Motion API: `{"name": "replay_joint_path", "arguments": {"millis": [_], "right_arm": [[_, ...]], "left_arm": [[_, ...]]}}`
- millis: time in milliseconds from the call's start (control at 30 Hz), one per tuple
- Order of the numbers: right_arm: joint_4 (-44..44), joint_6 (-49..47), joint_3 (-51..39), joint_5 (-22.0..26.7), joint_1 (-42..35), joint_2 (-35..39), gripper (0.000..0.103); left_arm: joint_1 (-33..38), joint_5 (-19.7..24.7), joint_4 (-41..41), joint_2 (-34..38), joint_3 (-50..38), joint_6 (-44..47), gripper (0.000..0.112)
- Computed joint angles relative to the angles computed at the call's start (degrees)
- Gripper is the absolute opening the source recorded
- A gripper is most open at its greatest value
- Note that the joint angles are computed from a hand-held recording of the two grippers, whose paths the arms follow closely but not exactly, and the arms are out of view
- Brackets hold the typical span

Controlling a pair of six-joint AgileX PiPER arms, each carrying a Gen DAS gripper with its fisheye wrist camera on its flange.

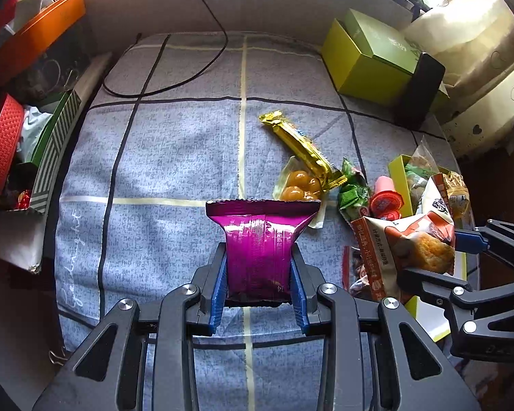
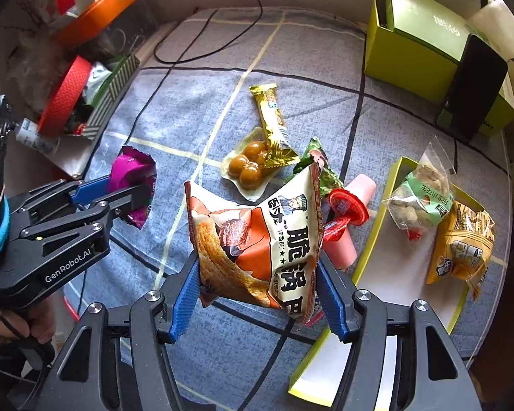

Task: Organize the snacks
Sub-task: 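Carry both snacks over the white tray and open both grippers to release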

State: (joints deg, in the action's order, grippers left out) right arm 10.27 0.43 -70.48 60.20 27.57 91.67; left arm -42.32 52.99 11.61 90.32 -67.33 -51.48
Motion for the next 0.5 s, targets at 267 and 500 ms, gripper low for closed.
{"name": "replay_joint_path", "arguments": {"millis": [267,500], "right_arm": [[0.5,-0.2,2.2,0.0,-1.7,-3.0,0.062],[1.4,-0.9,4.2,0.0,-4.1,-5.4,0.062]], "left_arm": [[-1.9,2.4,0.8,0.8,-3.1,-0.1,0.034],[-3.9,3.8,-0.1,3.0,-6.3,0.9,0.034]]}}
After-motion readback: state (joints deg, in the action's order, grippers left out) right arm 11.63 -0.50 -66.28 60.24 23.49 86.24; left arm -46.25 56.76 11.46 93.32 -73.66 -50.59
